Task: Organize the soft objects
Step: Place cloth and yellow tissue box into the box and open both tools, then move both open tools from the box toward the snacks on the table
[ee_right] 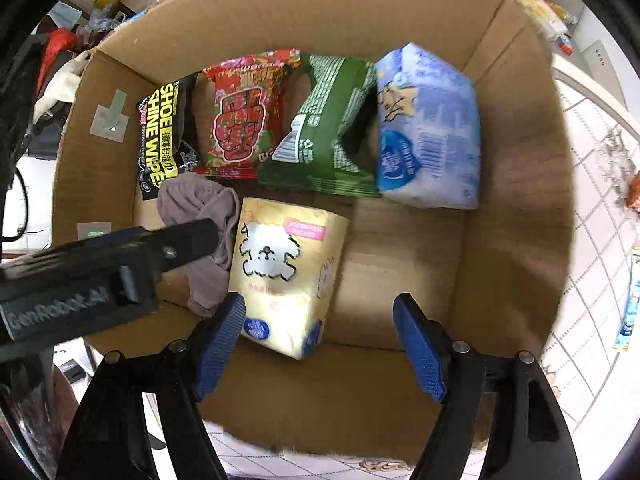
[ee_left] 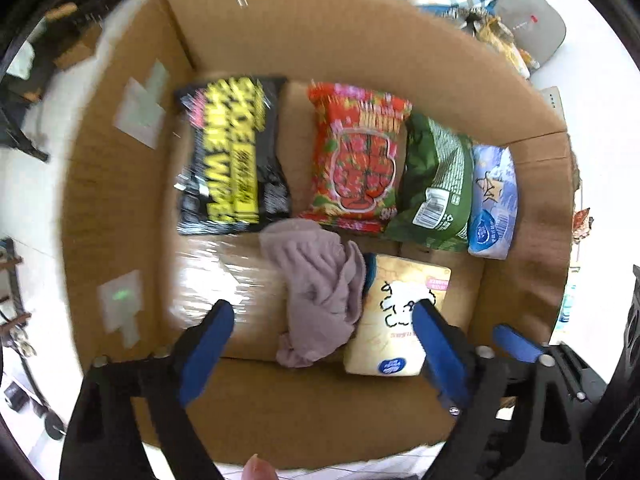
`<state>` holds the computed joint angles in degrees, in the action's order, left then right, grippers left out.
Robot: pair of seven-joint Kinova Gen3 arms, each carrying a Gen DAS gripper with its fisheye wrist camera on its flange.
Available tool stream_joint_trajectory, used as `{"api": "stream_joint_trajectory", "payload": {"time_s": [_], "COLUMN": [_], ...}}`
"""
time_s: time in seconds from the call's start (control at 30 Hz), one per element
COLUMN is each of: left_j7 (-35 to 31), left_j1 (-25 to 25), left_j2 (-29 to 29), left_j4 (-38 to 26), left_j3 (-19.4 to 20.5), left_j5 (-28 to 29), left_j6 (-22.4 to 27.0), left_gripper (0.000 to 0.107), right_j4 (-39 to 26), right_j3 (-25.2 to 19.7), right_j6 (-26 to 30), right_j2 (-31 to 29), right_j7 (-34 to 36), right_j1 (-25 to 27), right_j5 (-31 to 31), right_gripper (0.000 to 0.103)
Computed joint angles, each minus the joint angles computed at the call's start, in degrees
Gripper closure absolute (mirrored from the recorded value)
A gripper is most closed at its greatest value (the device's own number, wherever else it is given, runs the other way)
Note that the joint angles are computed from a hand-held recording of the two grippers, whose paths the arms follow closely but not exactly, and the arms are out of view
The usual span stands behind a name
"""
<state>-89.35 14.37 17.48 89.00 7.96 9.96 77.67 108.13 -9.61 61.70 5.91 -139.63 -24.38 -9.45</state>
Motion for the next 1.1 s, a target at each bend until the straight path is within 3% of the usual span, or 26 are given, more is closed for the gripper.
{"api": "stream_joint_trajectory", "payload": {"time_s": [0.2,0.47,0.7,0.83,1.1], "left_j7": [2.15,2.31,2.76,3.32,7.72], "left_j1": [1.66,1.42,0.73,0.44,1.8], "left_j2": [-8.57,-17.3,-24.83,-27.04,-28.09], "left_j4": [2.39,6.34,5.98,4.55,0.88], "left_j3": [0.09,0.48,1.42,2.2,5.45], "left_j5": [-3.9,-8.12,-8.08,-7.26,-6.2], "left_j6": [-1.22,-3.57,-0.69,1.68,4.59], "left_gripper": [0.006,0.006,0.006,0.006,0.006], "right_j4": [-2.09,-5.68,-9.82,-11.79,-10.99], "right_j3": [-1.38,-4.62,-9.49,-11.64,-12.45], "right_j6": [5.26,11.3,17.21,20.01,20.06], "right_j2": [-3.67,-8.54,-12.5,-14.5,-21.0], "right_j7": [-7.23,-15.4,-23.01,-25.21,-24.07], "right_j1": [-2.17,-4.9,-7.79,-8.8,-6.57], "right_j5": [4.77,9.22,14.19,15.65,13.26], "right_gripper": [0.0,0.0,0.0,0.0,0.0]}}
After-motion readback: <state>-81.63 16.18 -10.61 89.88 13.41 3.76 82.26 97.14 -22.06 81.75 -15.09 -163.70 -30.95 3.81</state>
